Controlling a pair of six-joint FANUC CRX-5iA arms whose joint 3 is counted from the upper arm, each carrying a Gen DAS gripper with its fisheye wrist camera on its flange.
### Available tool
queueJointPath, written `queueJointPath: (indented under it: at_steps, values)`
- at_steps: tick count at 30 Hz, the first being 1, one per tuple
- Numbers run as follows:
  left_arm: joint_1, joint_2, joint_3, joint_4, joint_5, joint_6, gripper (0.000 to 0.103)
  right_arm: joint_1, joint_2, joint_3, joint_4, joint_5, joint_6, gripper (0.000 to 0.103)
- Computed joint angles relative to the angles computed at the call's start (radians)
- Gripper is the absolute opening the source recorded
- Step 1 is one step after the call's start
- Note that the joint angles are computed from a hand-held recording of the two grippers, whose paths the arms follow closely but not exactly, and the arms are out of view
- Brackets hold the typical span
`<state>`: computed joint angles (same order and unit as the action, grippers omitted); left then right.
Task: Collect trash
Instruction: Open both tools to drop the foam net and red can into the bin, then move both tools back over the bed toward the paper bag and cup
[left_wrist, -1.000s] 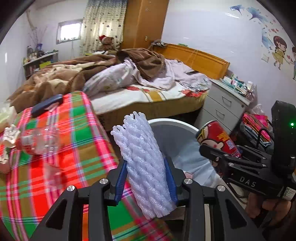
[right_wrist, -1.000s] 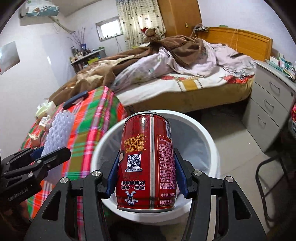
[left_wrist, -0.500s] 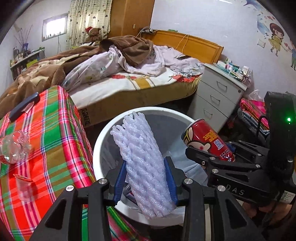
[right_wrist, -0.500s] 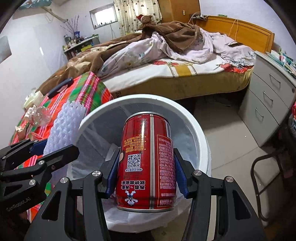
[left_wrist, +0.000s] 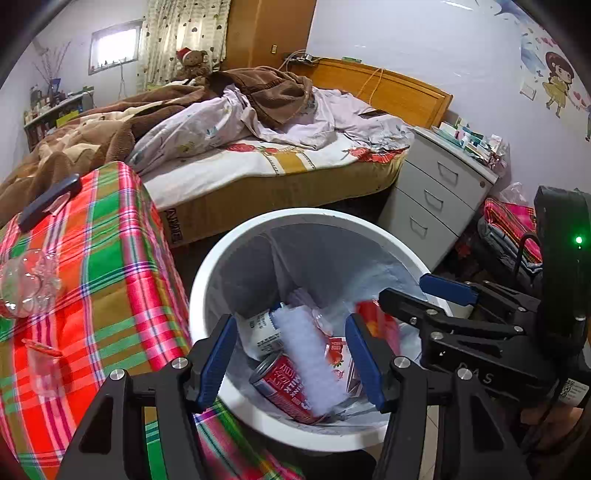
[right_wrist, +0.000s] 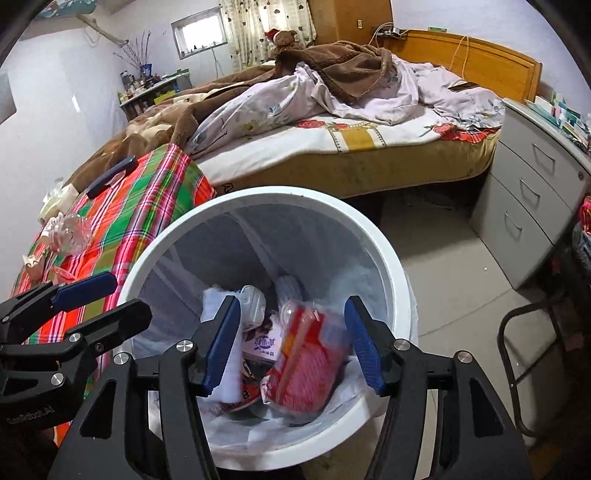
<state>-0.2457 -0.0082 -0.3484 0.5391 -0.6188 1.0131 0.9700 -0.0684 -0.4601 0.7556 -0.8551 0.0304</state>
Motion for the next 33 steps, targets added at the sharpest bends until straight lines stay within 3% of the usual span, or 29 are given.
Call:
queueJointPath:
  at_steps: [16,33]
  values:
    - [0.100,-0.150,-0.101,-0.003,0.025,0.009,0.061,0.046,0.008,0.010,0.104,0.019,-0.082,0.060]
    - [0.325,-0.313,-0.228,0.041,0.021,-0.033,0.061,0.077,0.100,0.086,0.199,0.125,-0.097,0.060]
